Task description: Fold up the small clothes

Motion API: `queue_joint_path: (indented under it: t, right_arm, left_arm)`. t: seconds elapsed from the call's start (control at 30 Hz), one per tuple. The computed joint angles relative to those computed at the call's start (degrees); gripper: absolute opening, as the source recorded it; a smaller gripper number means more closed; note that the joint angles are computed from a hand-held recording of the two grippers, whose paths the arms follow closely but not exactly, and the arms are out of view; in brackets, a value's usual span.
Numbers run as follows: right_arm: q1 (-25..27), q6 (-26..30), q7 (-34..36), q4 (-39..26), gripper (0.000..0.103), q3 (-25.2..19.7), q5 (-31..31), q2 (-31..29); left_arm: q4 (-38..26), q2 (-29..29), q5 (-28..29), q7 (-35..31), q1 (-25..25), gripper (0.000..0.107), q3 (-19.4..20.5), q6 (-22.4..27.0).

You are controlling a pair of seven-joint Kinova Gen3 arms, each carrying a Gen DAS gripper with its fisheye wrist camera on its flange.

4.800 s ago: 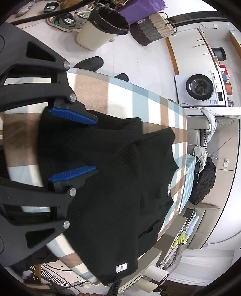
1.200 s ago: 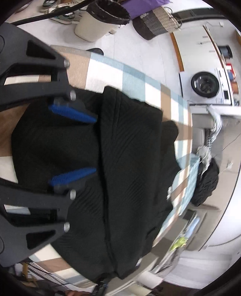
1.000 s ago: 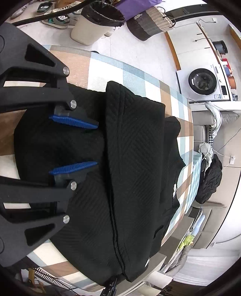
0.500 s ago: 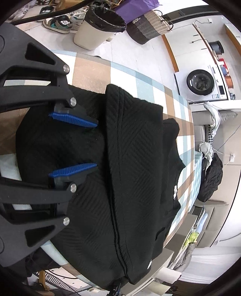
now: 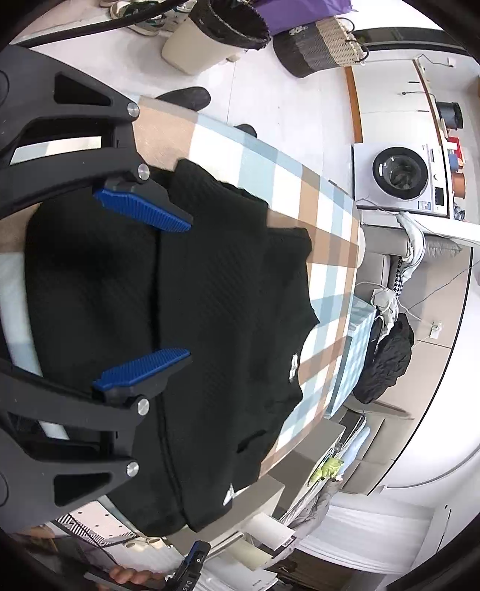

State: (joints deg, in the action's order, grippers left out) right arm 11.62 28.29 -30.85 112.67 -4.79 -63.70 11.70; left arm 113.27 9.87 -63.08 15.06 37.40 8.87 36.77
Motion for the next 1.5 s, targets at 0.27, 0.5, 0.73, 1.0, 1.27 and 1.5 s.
queue_joint_path:
  t: [0.27,0.5,0.73,1.0,1.27,1.5]
  right_arm:
    - [3.4,6.6,-2.7,-0.6,0.057,-1.6,-9.9,6.6]
    - [4.8,11.8,-5.4,-2.0,0.057,-0.1,-8.8,10.0]
    - [4.7,7.3,-0.9,-1.2,0.057,-1.9,-15.6,11.3]
    - [3.1,5.2,3.7,-2.3,0.057,-1.6,-21.9,10.3]
    - [1.8,8.5,3.4,-2.7,0.057,1.4,-20.3,10.7]
    - [2.2,8.5,2.4,-3.5,0.057,0.4,-18.4,11.5]
  left_arm:
    - [-3.3,2.0,10.1,-8.0,-1.8,0.071,-1.3,-0.4]
    - [-0.7,1.8,11.0,-7.7,-2.2,0.071,-3.6,-3.9]
    - [0.3,1.6,13.6,-9.5,-3.2,0.071,-4.5,-7.0]
    - [1.2,1.2,18.8,-14.9,-4.4,0.071,-3.8,-10.8]
    - [5.1,0.7,17.6,-9.9,-2.8,0.071,-9.4,-18.9]
    - [8.0,0.6,5.4,6.1,2.5,0.07,-19.1,-23.0]
